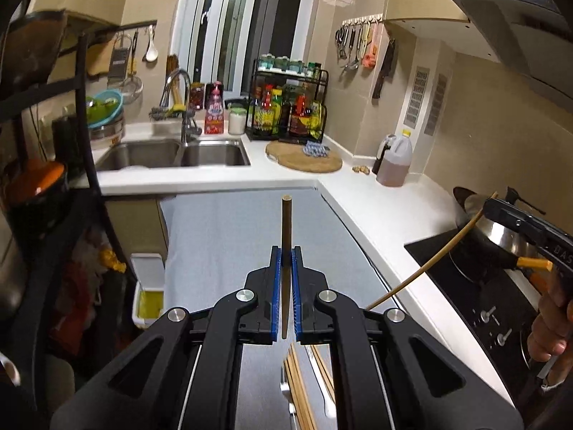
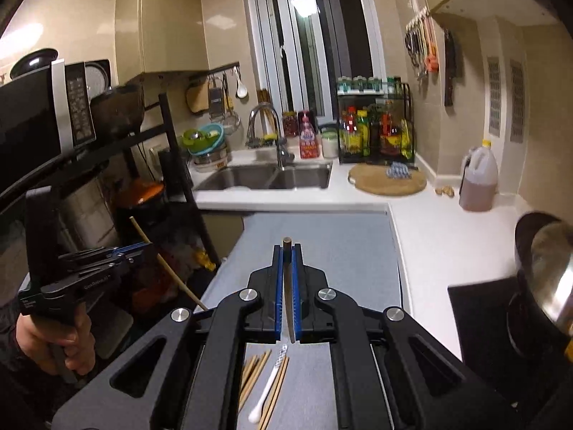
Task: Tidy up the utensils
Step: 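Lift both held chopsticks and carry them over the clear plastic container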
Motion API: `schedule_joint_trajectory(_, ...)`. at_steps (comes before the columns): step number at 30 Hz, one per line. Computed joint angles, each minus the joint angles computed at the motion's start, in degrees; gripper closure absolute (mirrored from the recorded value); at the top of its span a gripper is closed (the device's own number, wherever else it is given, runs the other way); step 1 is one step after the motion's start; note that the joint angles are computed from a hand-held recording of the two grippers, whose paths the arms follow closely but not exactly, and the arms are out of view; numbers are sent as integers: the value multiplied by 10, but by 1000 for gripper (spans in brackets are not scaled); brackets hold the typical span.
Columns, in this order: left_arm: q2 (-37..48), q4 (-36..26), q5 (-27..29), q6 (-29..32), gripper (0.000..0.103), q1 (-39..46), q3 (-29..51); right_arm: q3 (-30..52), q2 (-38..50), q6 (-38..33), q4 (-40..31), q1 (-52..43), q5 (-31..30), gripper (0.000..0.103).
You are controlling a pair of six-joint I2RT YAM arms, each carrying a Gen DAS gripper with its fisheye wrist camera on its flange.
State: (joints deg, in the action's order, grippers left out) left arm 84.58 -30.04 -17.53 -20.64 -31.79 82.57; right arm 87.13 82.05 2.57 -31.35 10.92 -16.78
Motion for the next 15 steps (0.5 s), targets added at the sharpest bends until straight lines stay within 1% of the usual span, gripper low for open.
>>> schedule_joint_trajectory(3, 51, -23, 17, 13, 97, 18, 90, 74, 46, 2, -19, -5, -12, 98)
schedule_joint_trajectory(5, 78, -32, 17, 21, 97, 25, 136, 121, 77, 7, -29, -8, -13, 98)
schedule_joint_trajectory(8, 123, -43, 33, 26, 97, 40, 191, 173, 123, 11, -30, -4, -8, 98)
schedule_joint_trajectory(11, 163, -46, 39, 24, 97, 52, 221, 191, 161, 16, -17, 7, 5, 98)
schedule_joint_trajectory(15, 208, -33, 53, 17, 97, 64, 218, 187, 205, 32, 6, 18, 29, 98)
